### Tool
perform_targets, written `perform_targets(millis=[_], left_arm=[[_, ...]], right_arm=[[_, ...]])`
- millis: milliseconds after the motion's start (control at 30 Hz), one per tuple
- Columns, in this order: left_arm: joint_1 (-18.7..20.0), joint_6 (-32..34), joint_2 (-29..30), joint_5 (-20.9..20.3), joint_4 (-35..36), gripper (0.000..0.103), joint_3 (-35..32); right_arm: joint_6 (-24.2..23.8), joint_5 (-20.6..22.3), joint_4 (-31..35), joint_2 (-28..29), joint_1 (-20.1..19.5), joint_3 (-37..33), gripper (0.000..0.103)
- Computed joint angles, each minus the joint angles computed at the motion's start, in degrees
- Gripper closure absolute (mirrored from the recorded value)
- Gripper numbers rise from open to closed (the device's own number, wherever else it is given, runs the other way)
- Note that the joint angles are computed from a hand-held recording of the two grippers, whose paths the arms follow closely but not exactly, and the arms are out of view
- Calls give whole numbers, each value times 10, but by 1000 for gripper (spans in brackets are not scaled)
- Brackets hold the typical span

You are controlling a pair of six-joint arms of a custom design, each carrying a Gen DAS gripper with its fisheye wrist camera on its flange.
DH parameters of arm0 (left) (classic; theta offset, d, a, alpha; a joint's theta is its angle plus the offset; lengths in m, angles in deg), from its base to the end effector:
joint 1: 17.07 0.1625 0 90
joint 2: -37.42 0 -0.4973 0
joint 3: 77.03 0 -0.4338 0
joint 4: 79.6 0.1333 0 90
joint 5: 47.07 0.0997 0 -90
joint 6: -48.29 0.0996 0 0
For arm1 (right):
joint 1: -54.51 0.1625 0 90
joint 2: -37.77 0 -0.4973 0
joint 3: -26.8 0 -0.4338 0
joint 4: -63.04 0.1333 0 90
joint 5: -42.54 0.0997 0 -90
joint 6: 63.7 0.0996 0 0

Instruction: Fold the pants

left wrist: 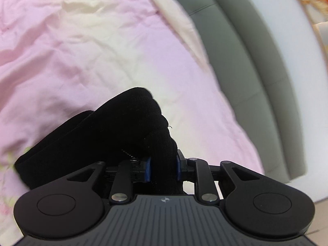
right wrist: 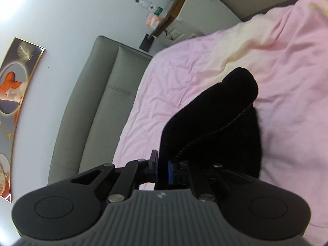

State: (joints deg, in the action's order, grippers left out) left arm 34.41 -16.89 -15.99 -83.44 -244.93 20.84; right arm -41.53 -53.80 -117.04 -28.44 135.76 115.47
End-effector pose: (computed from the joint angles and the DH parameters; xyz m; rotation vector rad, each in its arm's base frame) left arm -0.2826 -0.6978 0.2584 -0.9417 2.4184 -1.4601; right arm 0.0097 -0.7411 0.5063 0.7784 2.4562 -1.7292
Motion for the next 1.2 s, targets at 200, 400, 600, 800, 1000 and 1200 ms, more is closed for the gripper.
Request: perform_targets(millis=[200,400,600,800,1000,1200], left_arm=[[11,17,-3,-9,-81,69,24],[-5,54,-24,88,-190,24,58],[-39,-3,-68,97,-43,19,108],[-73,-15,-67,3,-105,13,210],[-60,-122,-45,-54,-162,13,256],[-22,8,24,-45,-301,12,223]], right_arm=[[-45,21,-63,55,-3,-21,56],[-168,-14,-75,2,-31,73,56],[-169,-27,-103,-37,-54,185,37],[-130,31,-65,-6,-53,184,36],[-69,-38,-40,42,-20,148,20],[-55,-10,-82,58,-26,152,17]])
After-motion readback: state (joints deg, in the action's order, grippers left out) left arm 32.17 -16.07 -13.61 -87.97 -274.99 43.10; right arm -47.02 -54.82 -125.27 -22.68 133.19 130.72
